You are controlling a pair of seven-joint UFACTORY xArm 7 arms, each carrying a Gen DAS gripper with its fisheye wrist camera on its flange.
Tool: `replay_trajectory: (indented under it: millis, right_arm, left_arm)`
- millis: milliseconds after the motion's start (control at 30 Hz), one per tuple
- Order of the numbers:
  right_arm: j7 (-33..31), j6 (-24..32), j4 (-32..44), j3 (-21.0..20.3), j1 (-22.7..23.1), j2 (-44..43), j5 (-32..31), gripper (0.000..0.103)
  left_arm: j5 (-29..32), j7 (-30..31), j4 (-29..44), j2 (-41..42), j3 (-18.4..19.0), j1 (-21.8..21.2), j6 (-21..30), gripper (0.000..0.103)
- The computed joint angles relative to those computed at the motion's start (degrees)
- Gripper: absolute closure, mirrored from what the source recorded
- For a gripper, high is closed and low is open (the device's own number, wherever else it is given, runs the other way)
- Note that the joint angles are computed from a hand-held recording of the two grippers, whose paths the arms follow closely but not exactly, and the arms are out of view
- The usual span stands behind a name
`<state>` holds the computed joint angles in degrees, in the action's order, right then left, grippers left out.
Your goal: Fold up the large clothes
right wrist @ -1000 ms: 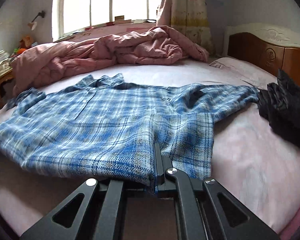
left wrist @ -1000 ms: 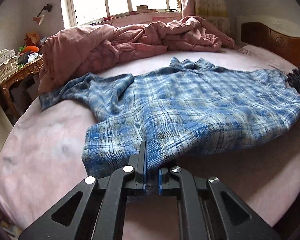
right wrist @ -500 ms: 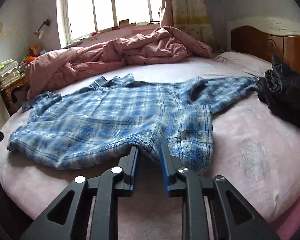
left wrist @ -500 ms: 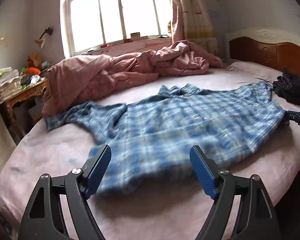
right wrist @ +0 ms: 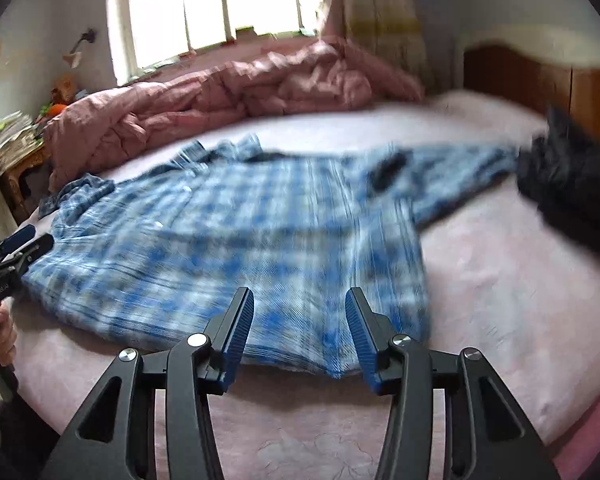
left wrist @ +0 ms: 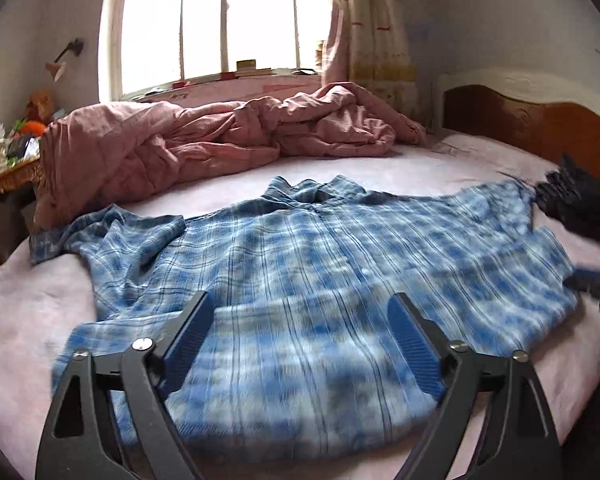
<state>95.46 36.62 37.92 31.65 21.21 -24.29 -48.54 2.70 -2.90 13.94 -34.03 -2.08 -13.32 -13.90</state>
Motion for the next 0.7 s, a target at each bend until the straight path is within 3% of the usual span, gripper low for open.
replay_trajectory:
  millis: [133, 333, 400, 500, 567, 633, 700]
  right_arm:
    - [3.28, -3.77, -3.62, -1.83, -1.69, -2.23, -1.53, 0.053]
    - [-0.82, -5.58, -4.45, -6.21, -7.90, -8.92, 1.54, 0.053]
    - [-1.79, -7.28, -3.01, -7.60, -11.76, -8.13, 2.19, 0.053]
    - [-2.35, -10.98, -1.15, -9.09, -17.55, -5.15, 3.14, 0.053]
    - [-2.93, -10.67, 1.46, -9.69, -21.15, -0.59, 3.55, 0.053]
    - [-3.04, -11.02, 3.34, -11.22, -23.01, 3.78, 3.40, 0.053]
    - [-1.53, -12.62, 3.48, -13.08, -23.89, 6.16, 2.43, 0.053]
  left_arm:
    - [-3.40, -0.54, 2.96, 6.18, -9.83, 9.00, -6.04, 0.006]
    - [-6.69, 4.68, 9.44, 13.29, -15.10, 13.74, -11.03, 0.000]
    - [-8.06, 5.09, 12.06, 15.94, -13.75, 12.40, -10.98, 0.000]
    - [-5.85, 0.68, 14.32, 20.62, -7.07, 6.92, -13.13, 0.000]
    - [-7.01, 0.95, 14.61, 23.12, -6.96, 6.44, -14.50, 0.000]
    - [-1.86, -2.40, 15.65, 24.84, -3.12, 4.07, -12.12, 0.000]
    - [-1.14, -3.74, 16.58, 25.29, -2.35, 3.75, -9.84, 0.000]
